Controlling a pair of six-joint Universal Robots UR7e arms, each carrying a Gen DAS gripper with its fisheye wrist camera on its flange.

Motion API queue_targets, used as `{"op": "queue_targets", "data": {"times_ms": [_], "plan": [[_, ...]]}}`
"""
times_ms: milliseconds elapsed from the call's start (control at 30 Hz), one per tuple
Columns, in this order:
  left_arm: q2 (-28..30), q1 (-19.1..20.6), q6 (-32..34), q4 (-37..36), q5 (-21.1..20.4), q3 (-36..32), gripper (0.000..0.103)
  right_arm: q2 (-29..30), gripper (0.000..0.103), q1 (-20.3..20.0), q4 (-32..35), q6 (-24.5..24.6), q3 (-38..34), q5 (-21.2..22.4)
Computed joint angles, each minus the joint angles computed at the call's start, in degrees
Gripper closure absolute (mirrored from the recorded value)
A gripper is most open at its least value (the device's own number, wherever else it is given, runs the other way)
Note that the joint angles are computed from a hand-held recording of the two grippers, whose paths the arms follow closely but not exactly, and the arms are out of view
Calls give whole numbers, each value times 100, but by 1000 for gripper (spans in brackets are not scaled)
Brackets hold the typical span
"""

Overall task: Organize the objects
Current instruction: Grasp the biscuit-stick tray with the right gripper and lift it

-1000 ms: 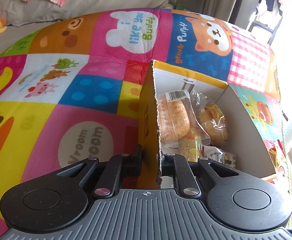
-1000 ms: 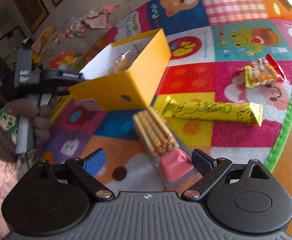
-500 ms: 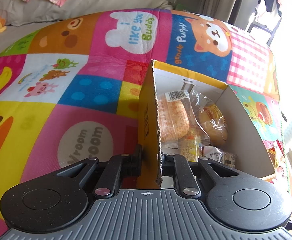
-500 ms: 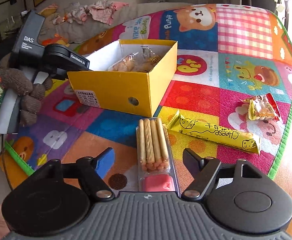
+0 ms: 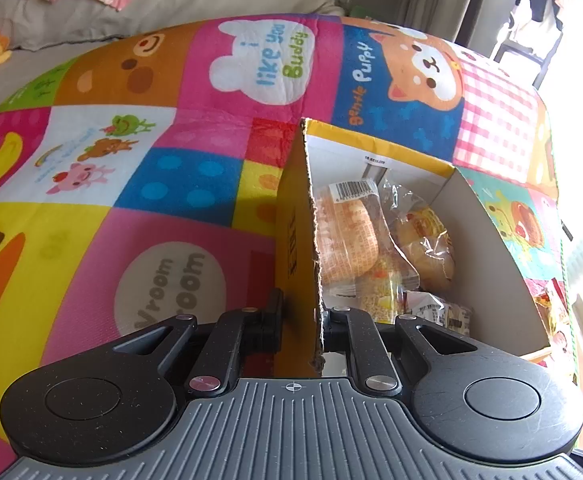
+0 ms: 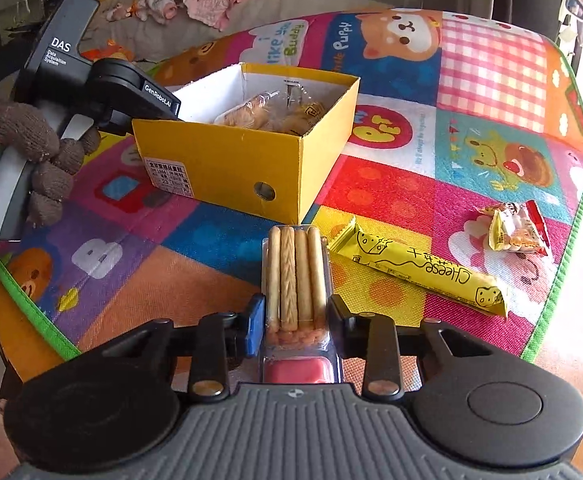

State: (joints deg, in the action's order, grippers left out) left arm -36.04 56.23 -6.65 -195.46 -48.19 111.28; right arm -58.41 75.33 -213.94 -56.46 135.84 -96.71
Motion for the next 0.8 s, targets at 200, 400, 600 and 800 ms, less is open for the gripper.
{"op": "queue_targets", "data": {"times_ms": [200,400,600,800], "plan": [[23,15,-59,144,43,-73,88,-440,71,63,-2,92,329,170],[63,26,-121,191,85,-128,89,-1102,71,229,610,324,403,558],[71,28,-118,184,86,-132,89,-1410,71,587,1185,646,-16,909],[79,25,-66,133,79,-120,89,-1432,71,751,1241,750,-241,875]]}}
